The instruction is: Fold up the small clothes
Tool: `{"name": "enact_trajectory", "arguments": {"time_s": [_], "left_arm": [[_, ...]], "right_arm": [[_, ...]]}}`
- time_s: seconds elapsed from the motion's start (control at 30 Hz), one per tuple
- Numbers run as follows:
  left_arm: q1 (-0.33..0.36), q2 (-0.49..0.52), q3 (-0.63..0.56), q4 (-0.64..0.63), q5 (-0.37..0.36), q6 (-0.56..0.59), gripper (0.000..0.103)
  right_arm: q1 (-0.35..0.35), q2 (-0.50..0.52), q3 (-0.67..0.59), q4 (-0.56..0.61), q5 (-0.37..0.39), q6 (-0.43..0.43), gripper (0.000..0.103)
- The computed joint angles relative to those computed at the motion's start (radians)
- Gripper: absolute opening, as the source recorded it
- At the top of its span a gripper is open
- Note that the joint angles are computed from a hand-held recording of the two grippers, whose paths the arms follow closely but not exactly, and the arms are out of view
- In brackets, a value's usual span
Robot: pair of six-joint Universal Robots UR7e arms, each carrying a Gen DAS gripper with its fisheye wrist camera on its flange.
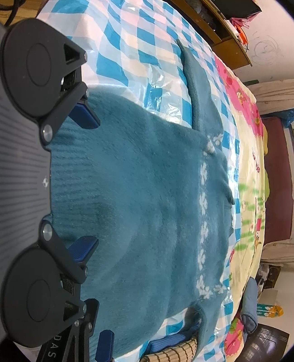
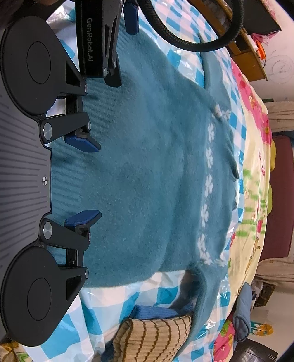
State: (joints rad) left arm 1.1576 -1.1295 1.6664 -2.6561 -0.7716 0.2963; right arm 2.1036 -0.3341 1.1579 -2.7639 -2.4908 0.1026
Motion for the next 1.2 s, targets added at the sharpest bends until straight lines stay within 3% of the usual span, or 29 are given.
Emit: {"name": "enact_trajectory", "arguments": {"time_s": [1.2], "left_arm": [[0.009, 0.026, -0.031, 0.054, 0.0, -0.011, 0.103]], "right_arm": [[-0.019, 0.004, -0.018, 0.05, 0.018, 0.033, 0.057]]}}
